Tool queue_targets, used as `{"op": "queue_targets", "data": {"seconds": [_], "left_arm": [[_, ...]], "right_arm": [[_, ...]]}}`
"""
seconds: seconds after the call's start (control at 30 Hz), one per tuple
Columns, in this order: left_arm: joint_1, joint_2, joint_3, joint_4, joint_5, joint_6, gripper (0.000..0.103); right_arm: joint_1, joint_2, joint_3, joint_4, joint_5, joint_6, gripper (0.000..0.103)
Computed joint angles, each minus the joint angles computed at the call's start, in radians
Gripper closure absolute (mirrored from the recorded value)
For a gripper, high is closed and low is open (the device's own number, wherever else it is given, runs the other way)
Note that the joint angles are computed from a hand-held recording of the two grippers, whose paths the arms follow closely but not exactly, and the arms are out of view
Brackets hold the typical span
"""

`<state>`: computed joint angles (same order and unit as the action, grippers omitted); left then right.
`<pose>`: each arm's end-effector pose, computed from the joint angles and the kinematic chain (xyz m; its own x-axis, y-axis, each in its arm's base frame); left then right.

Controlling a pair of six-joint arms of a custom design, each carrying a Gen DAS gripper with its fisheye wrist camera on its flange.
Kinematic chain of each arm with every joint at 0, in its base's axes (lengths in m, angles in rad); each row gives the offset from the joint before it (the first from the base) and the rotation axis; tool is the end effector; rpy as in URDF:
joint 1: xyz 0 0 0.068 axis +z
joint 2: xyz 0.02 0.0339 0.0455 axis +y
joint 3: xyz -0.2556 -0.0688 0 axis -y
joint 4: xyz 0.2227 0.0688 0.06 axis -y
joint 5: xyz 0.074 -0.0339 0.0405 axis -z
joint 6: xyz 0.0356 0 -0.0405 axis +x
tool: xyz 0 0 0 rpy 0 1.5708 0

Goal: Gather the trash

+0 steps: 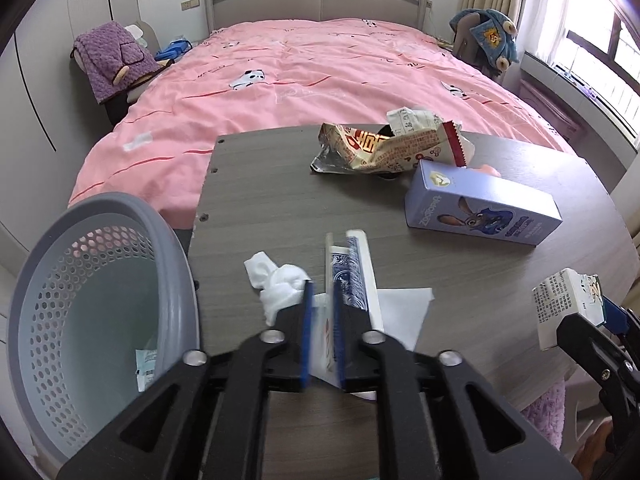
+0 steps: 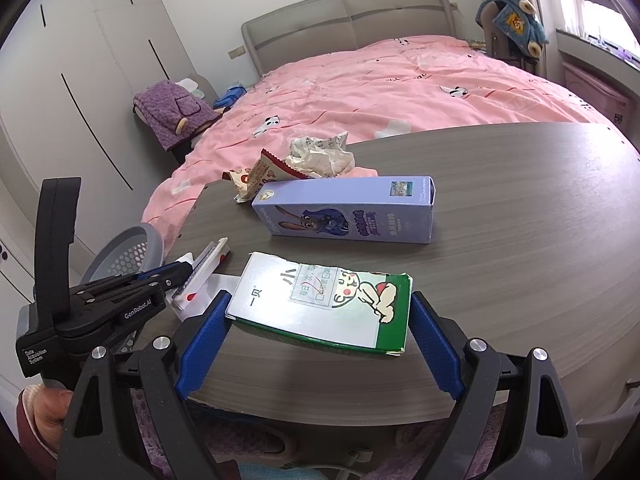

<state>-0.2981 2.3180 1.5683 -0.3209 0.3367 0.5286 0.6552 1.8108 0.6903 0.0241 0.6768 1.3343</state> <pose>0.4259 -0.1432 0.0987 -0.5081 0.6541 -0.5603 0.7932 0.6089 -0.0085 0.2342 0.1518 0.0969 -0.4065 0.6434 -0.6487 0.6276 0.7126 0.3136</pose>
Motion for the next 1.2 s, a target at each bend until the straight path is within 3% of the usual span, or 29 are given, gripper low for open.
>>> {"op": "queue_targets", "data": {"seconds": [0.07, 0.23, 0.43, 0.63, 0.73, 0.9, 0.97, 1.2], "left_arm": [[0.004, -0.012, -0.011, 0.008, -0.001, 0.0, 0.072], [0.015, -0.055, -0.048, 0.017, 0.003, 0.004, 0.065], [-0.003, -0.09, -0.095, 0.039, -0.001, 0.031, 0.065], [-0.045, -0.032, -0.048, 0.017, -0.042, 0.024, 0.065], [-0.058, -0.008, -0.026, 0.008, -0.062, 0.022, 0.066], [-0.08, -0.002, -0.034, 0.025, -0.097, 0.039, 0.075], [-0.087, 0.008, -0.024, 0.015, -0.114, 0.043, 0.084], [-0.067, -0.018, -0.023, -0.004, -0.063, 0.036, 0.088]], "right_arm": [[0.0, -0.002, -0.004, 0.004, 0.0, 0.0, 0.018], [0.001, -0.004, -0.008, 0.007, 0.0, 0.004, 0.018], [0.0, -0.007, -0.017, 0.012, -0.002, 0.007, 0.018], [-0.002, -0.015, -0.034, 0.021, -0.001, 0.015, 0.018], [-0.008, -0.013, -0.041, 0.031, -0.005, 0.017, 0.018], [-0.017, -0.008, -0.046, 0.047, -0.014, 0.014, 0.018], [-0.016, -0.006, -0.047, 0.049, -0.014, 0.014, 0.018], [-0.014, -0.003, -0.042, 0.039, -0.01, 0.022, 0.018]]}}
